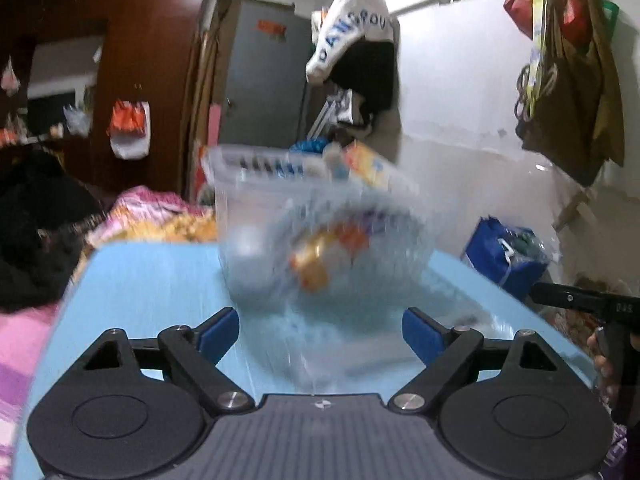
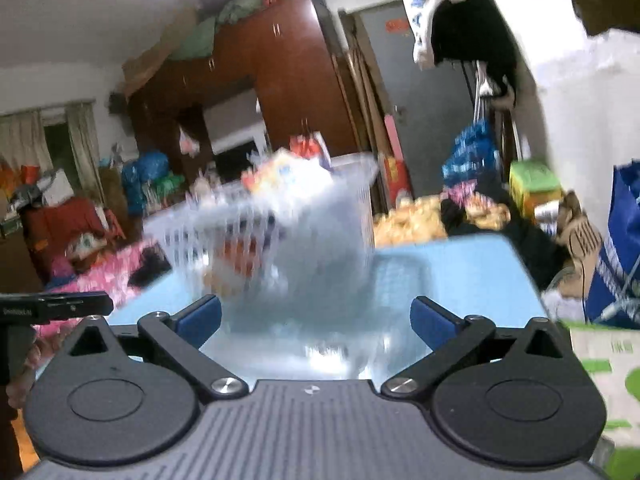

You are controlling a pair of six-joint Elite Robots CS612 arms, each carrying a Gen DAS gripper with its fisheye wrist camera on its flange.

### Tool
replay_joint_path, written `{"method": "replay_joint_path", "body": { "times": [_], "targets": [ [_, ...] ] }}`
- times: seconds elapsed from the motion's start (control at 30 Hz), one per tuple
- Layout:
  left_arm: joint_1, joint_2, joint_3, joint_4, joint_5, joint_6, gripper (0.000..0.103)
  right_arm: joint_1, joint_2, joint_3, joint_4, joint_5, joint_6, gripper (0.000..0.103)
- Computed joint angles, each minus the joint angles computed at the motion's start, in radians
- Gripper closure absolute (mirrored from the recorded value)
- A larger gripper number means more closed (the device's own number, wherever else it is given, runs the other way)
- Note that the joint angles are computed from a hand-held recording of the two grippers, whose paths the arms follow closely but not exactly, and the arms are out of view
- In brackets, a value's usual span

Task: Organize objects
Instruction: 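Grasp the clear plastic bag from opposite sides with both tools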

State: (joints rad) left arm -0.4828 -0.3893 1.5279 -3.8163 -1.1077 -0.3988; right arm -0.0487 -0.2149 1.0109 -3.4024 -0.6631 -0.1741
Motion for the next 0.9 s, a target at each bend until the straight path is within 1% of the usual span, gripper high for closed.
{"method": "replay_joint_path", "body": {
  "times": [0.1, 0.17, 0.2, 0.27, 0.3, 0.37, 0.4, 0.43, 0.47, 0.5, 0.53, 0.57, 0.67, 0.7, 0.73, 0.77, 0.8, 0.83, 0.87, 0.9],
  "targets": [
    [0.015, 0.014, -0.02, 0.061, -0.035, -0.053, 0.012, 0.016, -0.014, 0.004, 0.067, -0.084, -0.087, 0.0],
    [0.025, 0.021, -0.029, 0.082, -0.069, -0.086, 0.012, 0.02, -0.021, 0.011, 0.112, -0.104, -0.119, 0.0],
    [0.027, 0.023, -0.026, 0.08, -0.083, -0.093, 0.012, 0.023, -0.025, 0.006, 0.157, -0.105, -0.143, 0.0],
    [0.029, 0.022, -0.029, 0.1, -0.105, -0.09, 0.012, 0.025, -0.024, 0.001, 0.205, -0.125, -0.183, 0.0],
    [0.029, 0.021, -0.03, 0.104, -0.107, -0.083, 0.012, 0.03, -0.025, -0.002, 0.227, -0.146, -0.206, 0.0],
    [0.025, 0.022, -0.036, 0.11, -0.096, -0.07, 0.012, 0.034, -0.03, 0.004, 0.263, -0.161, -0.244, 0.0],
    [0.025, 0.019, -0.041, 0.13, -0.095, -0.063, 0.012, 0.035, -0.029, -0.001, 0.29, -0.166, -0.268, 0.002],
    [0.025, 0.017, -0.047, 0.16, -0.094, -0.064, 0.012, 0.038, -0.033, -0.003, 0.324, -0.175, -0.292, 0.008],
    [0.026, 0.014, -0.054, 0.195, -0.095, -0.067, 0.012, 0.039, -0.035, -0.005, 0.348, -0.183, -0.309, 0.011],
    [0.028, 0.01, -0.059, 0.231, -0.104, -0.064, 0.012, 0.042, -0.038, -0.003, 0.354, -0.198, -0.319, 0.016],
    [0.025, 0.01, -0.063, 0.242, -0.096, -0.051, 0.012, 0.044, -0.041, 0.0, 0.36, -0.211, -0.334, 0.019],
    [0.024, 0.01, -0.066, 0.253, -0.092, -0.046, 0.012, 0.046, -0.043, 0.003, 0.362, -0.221, -0.349, 0.02],
    [0.016, 0.008, -0.078, 0.297, -0.071, -0.008, 0.012, 0.052, -0.043, 0.005, 0.352, -0.246, -0.388, 0.029],
    [0.01, 0.005, -0.08, 0.319, -0.055, 0.007, 0.012, 0.053, -0.044, 0.009, 0.346, -0.243, -0.404, 0.036],
    [0.005, 0.003, -0.081, 0.336, -0.042, 0.029, 0.015, 0.053, -0.046, 0.017, 0.337, -0.237, -0.421, 0.041],
    [0.0, 0.004, -0.083, 0.342, -0.028, 0.052, 0.023, 0.053, -0.047, 0.021, 0.329, -0.23, -0.432, 0.045],
    [-0.007, 0.006, -0.082, 0.334, -0.005, 0.081, 0.036, 0.051, -0.047, 0.026, 0.328, -0.212, -0.443, 0.052],
    [-0.01, 0.006, -0.081, 0.326, -0.001, 0.087, 0.041, 0.049, -0.047, 0.027, 0.329, -0.2, -0.447, 0.057],
    [-0.013, 0.007, -0.08, 0.323, 0.014, 0.086, 0.045, 0.049, -0.047, 0.027, 0.326, -0.195, -0.446, 0.058],
    [-0.014, 0.006, -0.076, 0.316, 0.016, 0.083, 0.051, 0.048, -0.046, 0.029, 0.318, -0.193, -0.446, 0.062]
  ]
}}
